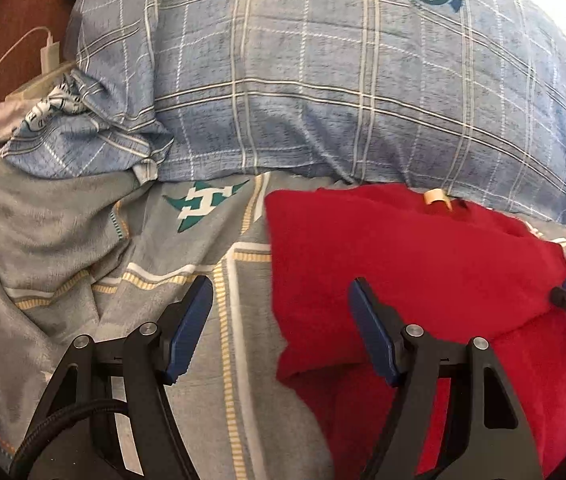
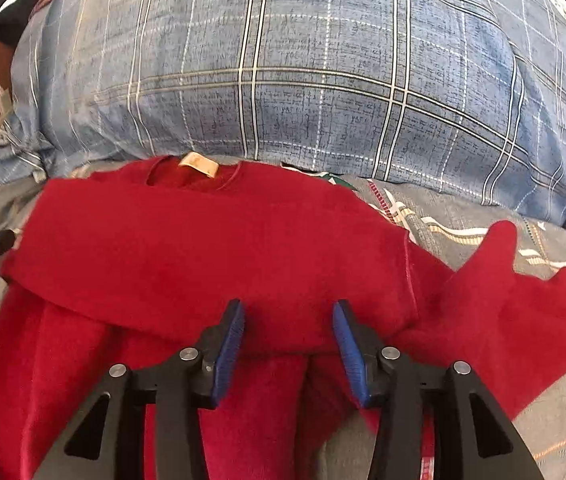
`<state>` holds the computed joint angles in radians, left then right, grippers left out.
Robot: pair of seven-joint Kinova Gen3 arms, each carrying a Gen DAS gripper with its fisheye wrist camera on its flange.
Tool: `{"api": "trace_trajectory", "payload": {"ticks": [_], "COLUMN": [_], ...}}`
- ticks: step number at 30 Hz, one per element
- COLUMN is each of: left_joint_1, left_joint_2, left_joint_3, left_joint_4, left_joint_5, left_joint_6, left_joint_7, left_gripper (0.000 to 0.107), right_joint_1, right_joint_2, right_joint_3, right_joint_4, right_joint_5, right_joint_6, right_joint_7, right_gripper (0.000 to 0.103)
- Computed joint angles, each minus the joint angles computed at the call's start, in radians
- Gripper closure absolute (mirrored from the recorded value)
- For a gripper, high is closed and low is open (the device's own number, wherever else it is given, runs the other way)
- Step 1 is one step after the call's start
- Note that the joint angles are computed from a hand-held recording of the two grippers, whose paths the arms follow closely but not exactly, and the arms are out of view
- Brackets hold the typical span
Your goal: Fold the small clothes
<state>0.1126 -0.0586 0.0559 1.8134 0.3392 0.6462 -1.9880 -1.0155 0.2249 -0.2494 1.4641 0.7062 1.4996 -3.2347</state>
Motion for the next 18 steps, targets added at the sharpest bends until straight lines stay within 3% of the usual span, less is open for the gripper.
{"api": "trace_trajectory", "payload": {"ticks": [5, 9, 14, 18], "left_joint_1": [0.005, 0.011, 0.012, 0.015], "left_joint_2": [-0.003, 0.015, 0.046, 0.053], "left_joint_3": [-0.005, 0.011, 0.021, 0.028], "left_joint_4": [0.005, 0.000, -0.010, -0.004], "left_joint_5": [0.043, 0.007, -0.003, -0.019], "left_joint_6": [0.021, 0.026, 0.051, 0.046], "left_joint_7": [-0.051, -0.011, 0.008, 0.025], "left_gripper": [0.036, 0.036, 0.036, 0.036], "right_joint_1": [-0.042, -0.039, -0.045, -0.039], "right_joint_2": [-0.043, -0.077, -0.080, -0.145], "right_joint_3": [-0.026, -0.050, -0.070, -0.098], "right_joint_4": [0.015, 0.042, 0.027, 0.105], "right_joint_5": [0.026, 0.045, 0.048, 0.015], "right_joint_6": [0.087, 0.114, 0.229, 0.274], "right_joint_7": [-0.078, -0.133, -0.169, -0.268], "right_gripper": [0.056, 0.056, 0.056, 0.040]}}
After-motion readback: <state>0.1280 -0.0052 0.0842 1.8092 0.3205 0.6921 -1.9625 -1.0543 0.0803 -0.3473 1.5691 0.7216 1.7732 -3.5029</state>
